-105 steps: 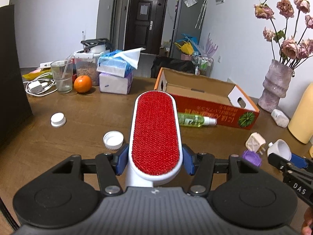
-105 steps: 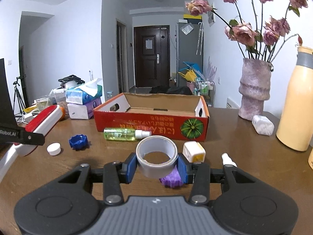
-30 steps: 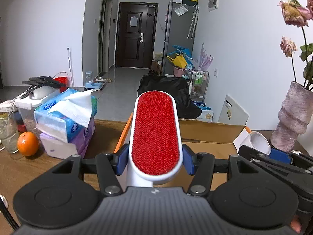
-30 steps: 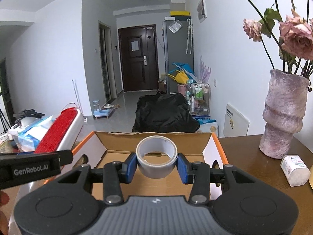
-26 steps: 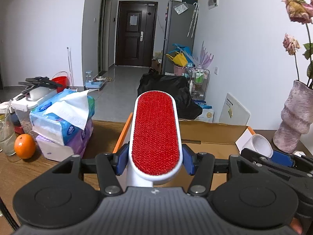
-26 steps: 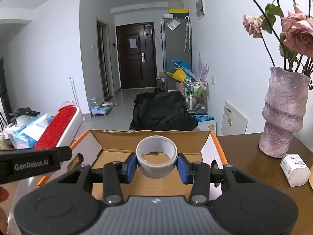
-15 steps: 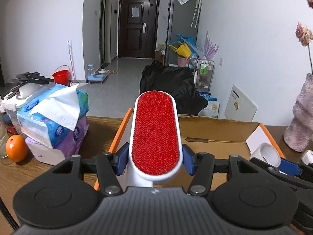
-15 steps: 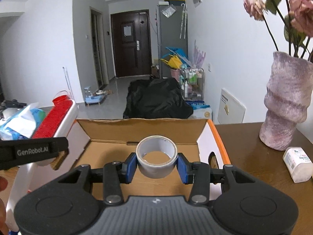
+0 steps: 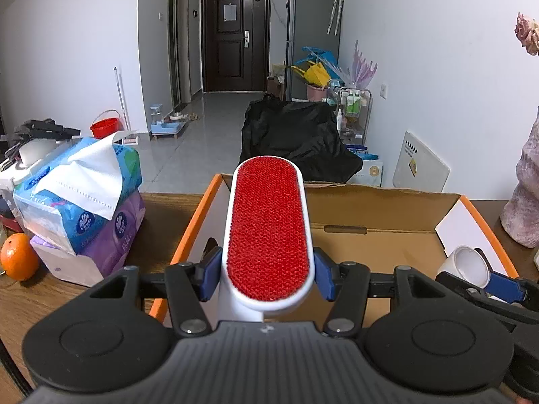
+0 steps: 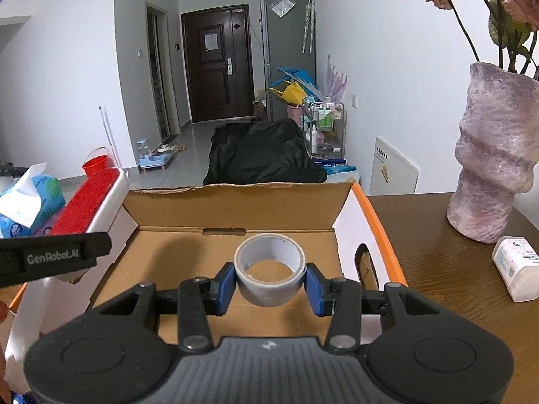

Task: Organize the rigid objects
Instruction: 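Open both tools to drop the tape roll and lint brush into the box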

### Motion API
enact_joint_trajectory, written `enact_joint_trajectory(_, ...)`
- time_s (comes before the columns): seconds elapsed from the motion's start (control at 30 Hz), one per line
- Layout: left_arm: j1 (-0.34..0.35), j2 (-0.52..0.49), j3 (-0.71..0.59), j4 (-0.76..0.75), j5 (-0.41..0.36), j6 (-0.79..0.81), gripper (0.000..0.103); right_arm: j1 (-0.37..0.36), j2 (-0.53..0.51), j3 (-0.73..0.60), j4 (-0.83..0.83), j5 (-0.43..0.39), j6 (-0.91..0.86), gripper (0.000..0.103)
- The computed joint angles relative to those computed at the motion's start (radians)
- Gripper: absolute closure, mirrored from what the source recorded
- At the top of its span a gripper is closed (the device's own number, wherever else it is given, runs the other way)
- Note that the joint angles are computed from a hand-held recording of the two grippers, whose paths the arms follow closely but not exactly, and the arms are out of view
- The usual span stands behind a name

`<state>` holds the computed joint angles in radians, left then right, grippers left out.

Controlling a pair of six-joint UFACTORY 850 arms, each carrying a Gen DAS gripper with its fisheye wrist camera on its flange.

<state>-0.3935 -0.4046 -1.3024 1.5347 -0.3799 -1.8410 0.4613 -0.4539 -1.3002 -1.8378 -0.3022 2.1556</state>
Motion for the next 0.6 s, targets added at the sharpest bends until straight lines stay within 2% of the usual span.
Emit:
enact_joint_trajectory(0.13,0.005,-0.003,-0.017,-0.140,0.021,0.144,0.044,-0.003,-0.002,-0.003,0.007,0.005,-0.009,0.059)
enact_joint_trajectory(0.17,0.005,0.003,-0.013,-0.144,0.023,0.151,0.040,-0.003,-0.001,-0.002,0.012,0.002,-0.013,0.059)
enact_joint_trajectory(0.2,0.001,0.010,-0.008,-0.128,0.011,0.139,0.024,-0.002,0.000,-0.001,0.017,-0.001,-0.016,0.056)
enact_joint_trajectory(0.23,-0.005,0.019,0.001,-0.094,-0.010,0.109,0.011,-0.002,0.002,-0.001,0.034,-0.002,-0.033,0.043)
enact_joint_trajectory(0.27,-0.015,0.035,0.018,-0.018,-0.038,0.039,0.008,0.001,0.007,0.001,0.044,-0.011,-0.039,0.029)
enact_joint_trajectory(0.33,-0.027,0.061,0.047,0.087,-0.067,-0.047,0.001,0.006,0.017,0.011,0.027,-0.033,-0.014,0.014)
enact_joint_trajectory(0.47,-0.034,0.083,0.066,0.122,-0.085,-0.081,0.000,0.003,0.029,0.019,0.013,-0.026,0.011,0.003)
enact_joint_trajectory(0.6,-0.033,0.078,0.055,0.075,-0.085,-0.040,0.000,0.004,0.034,0.024,0.018,-0.033,0.002,0.002)
